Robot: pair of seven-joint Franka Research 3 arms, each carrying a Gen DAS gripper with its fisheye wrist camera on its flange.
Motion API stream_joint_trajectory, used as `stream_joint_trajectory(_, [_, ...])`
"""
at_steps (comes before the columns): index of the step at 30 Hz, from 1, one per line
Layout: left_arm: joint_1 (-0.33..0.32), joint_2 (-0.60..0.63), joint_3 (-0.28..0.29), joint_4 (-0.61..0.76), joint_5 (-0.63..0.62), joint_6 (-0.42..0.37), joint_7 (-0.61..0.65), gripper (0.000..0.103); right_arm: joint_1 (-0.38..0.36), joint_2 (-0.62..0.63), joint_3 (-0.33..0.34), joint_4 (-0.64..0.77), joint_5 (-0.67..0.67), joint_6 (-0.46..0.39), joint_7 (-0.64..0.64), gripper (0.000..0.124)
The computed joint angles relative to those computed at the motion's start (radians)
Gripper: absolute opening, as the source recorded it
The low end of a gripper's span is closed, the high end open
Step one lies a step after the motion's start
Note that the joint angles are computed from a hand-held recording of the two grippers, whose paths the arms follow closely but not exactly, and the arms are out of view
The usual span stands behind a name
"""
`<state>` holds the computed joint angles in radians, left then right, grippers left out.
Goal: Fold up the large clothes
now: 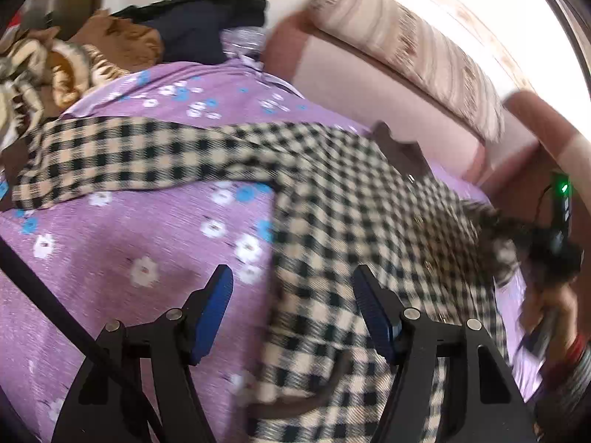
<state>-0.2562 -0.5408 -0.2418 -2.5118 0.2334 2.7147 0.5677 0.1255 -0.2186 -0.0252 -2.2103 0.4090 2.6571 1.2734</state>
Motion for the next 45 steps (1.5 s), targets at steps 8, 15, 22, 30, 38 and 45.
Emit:
stream_joint_trajectory(8, [0.06, -0.038, 0.005, -0.027, 0.029, -0.003, -0.04, 0.066, 0.102, 0.019, 0.153, -0.111, -0.308, 0.101, -0.022, 0.038])
stream_joint_trajectory(15, [0.016, -0.023, 0.047, -0.042, -0.038, 0.026, -0.028, 0.066, 0.233, -0.172, 0.04, -0.278, -0.132, 0.087, -0.299, 0.047])
stream_joint_trajectory(22, [-0.044, 0.096, 0.028, 0.09, -0.055, 0.006, 0.084, 0.067, 0.13, -0.417, -0.056, -0.401, 0.001, -0.068, -0.346, 0.056])
stream_joint_trajectory(30, [-0.053, 0.468, -0.051, 0.485, 0.072, -0.107, 0.239, 0.068, 0.013, -0.419, -0.159, -0.397, 0.158, -0.085, -0.33, 0.058])
stream_joint_trajectory(38, [-0.16, 0.768, -0.037, 0.831, 0.28, -0.299, 0.332, 0.068, -0.054, -0.362, -0.135, -0.358, 0.171, -0.103, -0.314, 0.058])
stream_joint_trajectory(45, [-0.12, 0.75, 0.017, 0.812, 0.184, -0.243, 0.251, 0.015, -0.077, -0.341, -0.097, -0.361, 0.134, -0.018, -0.289, 0.058])
